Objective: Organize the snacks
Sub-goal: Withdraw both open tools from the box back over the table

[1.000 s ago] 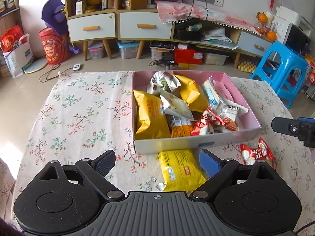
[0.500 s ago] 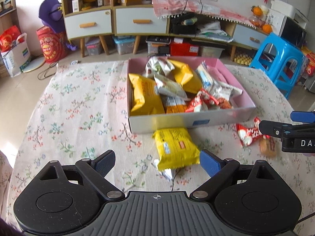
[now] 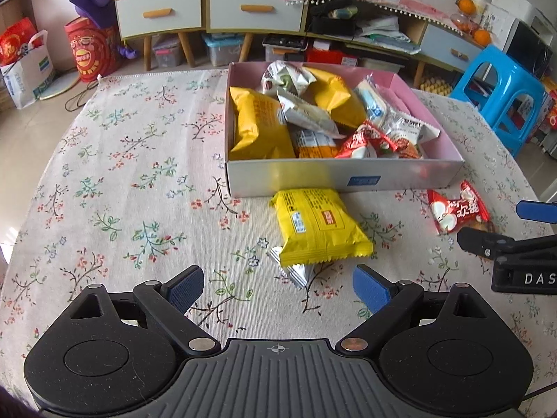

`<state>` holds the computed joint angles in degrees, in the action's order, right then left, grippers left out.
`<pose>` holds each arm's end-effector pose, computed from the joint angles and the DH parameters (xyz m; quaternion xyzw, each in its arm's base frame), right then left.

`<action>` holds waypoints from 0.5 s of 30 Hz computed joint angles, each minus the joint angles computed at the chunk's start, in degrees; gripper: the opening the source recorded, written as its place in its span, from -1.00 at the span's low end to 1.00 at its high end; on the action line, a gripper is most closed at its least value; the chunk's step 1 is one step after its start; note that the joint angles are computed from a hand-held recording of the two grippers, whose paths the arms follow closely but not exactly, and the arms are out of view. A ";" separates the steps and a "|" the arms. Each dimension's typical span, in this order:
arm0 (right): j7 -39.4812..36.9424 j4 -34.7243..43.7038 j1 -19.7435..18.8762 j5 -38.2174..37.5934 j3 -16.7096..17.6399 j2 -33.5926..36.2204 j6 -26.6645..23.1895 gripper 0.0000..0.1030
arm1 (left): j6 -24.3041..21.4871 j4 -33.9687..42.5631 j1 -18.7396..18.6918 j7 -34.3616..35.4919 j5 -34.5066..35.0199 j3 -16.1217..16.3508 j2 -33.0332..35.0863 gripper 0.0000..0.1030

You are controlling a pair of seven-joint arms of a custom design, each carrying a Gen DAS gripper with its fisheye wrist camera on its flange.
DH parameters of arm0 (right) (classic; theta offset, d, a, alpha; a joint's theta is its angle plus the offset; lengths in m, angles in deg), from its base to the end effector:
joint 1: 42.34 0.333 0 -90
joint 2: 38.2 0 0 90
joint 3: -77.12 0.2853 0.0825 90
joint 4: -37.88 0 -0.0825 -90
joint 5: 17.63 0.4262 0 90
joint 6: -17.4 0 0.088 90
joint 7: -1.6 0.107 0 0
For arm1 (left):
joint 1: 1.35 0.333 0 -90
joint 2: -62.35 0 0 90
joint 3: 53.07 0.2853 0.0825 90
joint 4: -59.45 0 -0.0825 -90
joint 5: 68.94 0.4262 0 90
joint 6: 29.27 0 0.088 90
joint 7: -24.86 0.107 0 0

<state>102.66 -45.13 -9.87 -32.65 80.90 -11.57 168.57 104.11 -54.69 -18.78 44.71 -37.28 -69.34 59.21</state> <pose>0.6202 0.4515 0.4637 -0.8248 0.4332 -0.2095 0.2969 0.5177 -0.3368 0.4824 -0.7751 0.5555 -0.2118 0.2140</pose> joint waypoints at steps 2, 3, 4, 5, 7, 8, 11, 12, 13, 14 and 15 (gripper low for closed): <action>-1.32 -0.46 -0.42 0.55 0.48 0.00 -0.32 0.80 | 0.50 -0.62 -0.06 -0.59 1.67 -0.16 0.11 0.82; -1.54 -0.57 -0.41 0.61 0.47 0.13 -0.57 0.80 | 0.76 -0.97 -0.10 -0.82 2.58 -0.23 0.22 0.83; -1.71 -0.69 -0.40 0.65 0.44 0.30 -1.03 0.80 | 0.85 -1.23 -0.16 -1.15 3.34 -0.28 0.41 0.82; -2.12 -0.57 -0.44 0.78 0.50 0.58 -1.77 0.80 | 1.03 -1.49 -0.22 -1.53 3.89 -0.28 0.60 0.82; -2.95 -0.34 -0.58 1.14 0.66 1.11 -2.91 0.80 | 1.72 -1.96 -0.28 -1.98 4.30 -0.14 1.00 0.82; -3.22 -0.35 -0.65 1.35 0.70 1.30 -3.25 0.80 | 2.03 -2.13 -0.31 -2.05 4.28 -0.05 1.21 0.82; -3.81 -0.23 -0.92 2.07 0.79 1.92 -3.79 0.80 | 2.93 -2.36 -0.38 -2.05 4.11 0.25 1.92 0.82; -4.12 -0.67 -1.33 2.83 1.09 1.90 -2.80 0.80 | 2.84 -2.27 -0.48 -2.66 5.35 0.22 2.16 0.85; -4.30 -0.93 -1.65 3.57 1.31 1.92 -2.08 0.80 | 2.95 -2.13 -0.57 -2.77 6.26 0.24 2.42 0.85; -4.37 -0.63 -1.79 4.14 1.40 2.21 -2.06 0.80 | 2.92 -1.82 -0.68 -2.51 6.55 0.29 2.73 0.85; -4.44 -0.42 -2.02 4.89 1.57 2.44 -1.91 0.80 | 2.85 -1.56 -0.81 -2.69 7.02 0.33 3.01 0.85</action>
